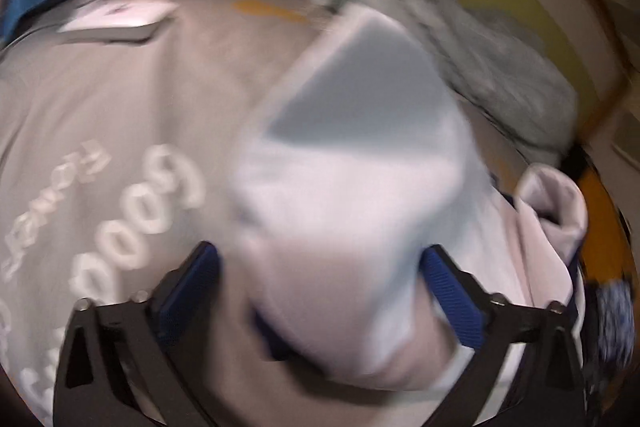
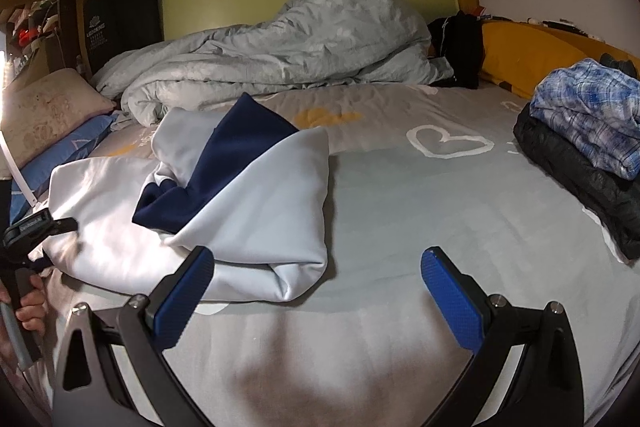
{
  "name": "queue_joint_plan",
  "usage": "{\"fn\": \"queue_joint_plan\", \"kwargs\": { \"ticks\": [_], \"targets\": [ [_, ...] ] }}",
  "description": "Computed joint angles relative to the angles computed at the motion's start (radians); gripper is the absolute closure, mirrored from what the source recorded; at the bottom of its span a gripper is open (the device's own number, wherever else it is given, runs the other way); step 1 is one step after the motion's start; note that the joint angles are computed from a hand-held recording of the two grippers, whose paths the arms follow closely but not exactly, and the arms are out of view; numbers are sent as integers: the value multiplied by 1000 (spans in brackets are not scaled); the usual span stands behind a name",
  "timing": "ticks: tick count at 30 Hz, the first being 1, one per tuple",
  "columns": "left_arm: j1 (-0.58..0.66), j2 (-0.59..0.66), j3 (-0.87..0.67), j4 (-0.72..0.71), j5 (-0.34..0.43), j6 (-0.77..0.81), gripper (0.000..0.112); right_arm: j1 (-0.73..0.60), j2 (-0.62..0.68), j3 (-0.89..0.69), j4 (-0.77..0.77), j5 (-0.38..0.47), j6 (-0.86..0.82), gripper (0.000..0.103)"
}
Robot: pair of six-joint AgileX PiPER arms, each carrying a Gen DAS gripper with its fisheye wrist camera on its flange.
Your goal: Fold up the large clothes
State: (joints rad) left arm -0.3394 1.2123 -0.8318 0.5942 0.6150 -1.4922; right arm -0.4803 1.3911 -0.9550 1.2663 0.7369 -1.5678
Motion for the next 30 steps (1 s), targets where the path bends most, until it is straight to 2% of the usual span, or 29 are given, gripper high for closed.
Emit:
{"fn": "queue_joint_plan", "kwargs": {
  "ticks": [1,2,3,4,6,8,10,12,16,18,20,22,24,25,26,27,30],
  "targets": [
    [-21,19,-5,22,-4,-15,30,-5,2,-2,3,12,-7,0],
    [-47,33,-13,57,9,-42,39,-9,4,-6,2,25,-12,0],
    [-60,42,-20,67,8,-36,56,-9,9,-14,-13,47,-11,0],
    [-62,51,-34,48,6,-9,60,-2,14,-22,-34,63,-4,0],
    [-67,35,-38,46,-1,-25,90,34,30,-43,-112,80,35,0],
    [-89,15,-66,69,30,-45,95,78,29,-35,-176,57,62,0],
    [-132,-8,-84,150,60,-88,98,100,-4,18,-151,-13,10,0],
    [-182,-11,-130,195,110,-87,100,107,-14,19,-159,-36,15,0],
    [-270,16,-263,222,205,-32,101,106,55,-163,-213,93,216,0],
    [-319,53,-347,254,251,-4,101,130,139,-311,-254,185,364,13],
    [-358,102,-445,265,267,35,102,191,252,-481,-344,256,534,39],
    [-380,157,-534,257,266,67,102,274,334,-577,-496,245,672,55],
    [-389,231,-639,221,249,126,102,335,328,-538,-578,147,649,58],
    [-386,269,-686,199,230,166,102,333,308,-506,-561,132,579,59],
    [-393,313,-739,184,226,197,102,317,299,-498,-542,154,529,61],
    [-399,365,-799,153,216,247,102,278,296,-509,-515,216,484,61],
    [-409,487,-926,61,199,346,102,124,315,-584,-434,368,473,60]
  ]
}}
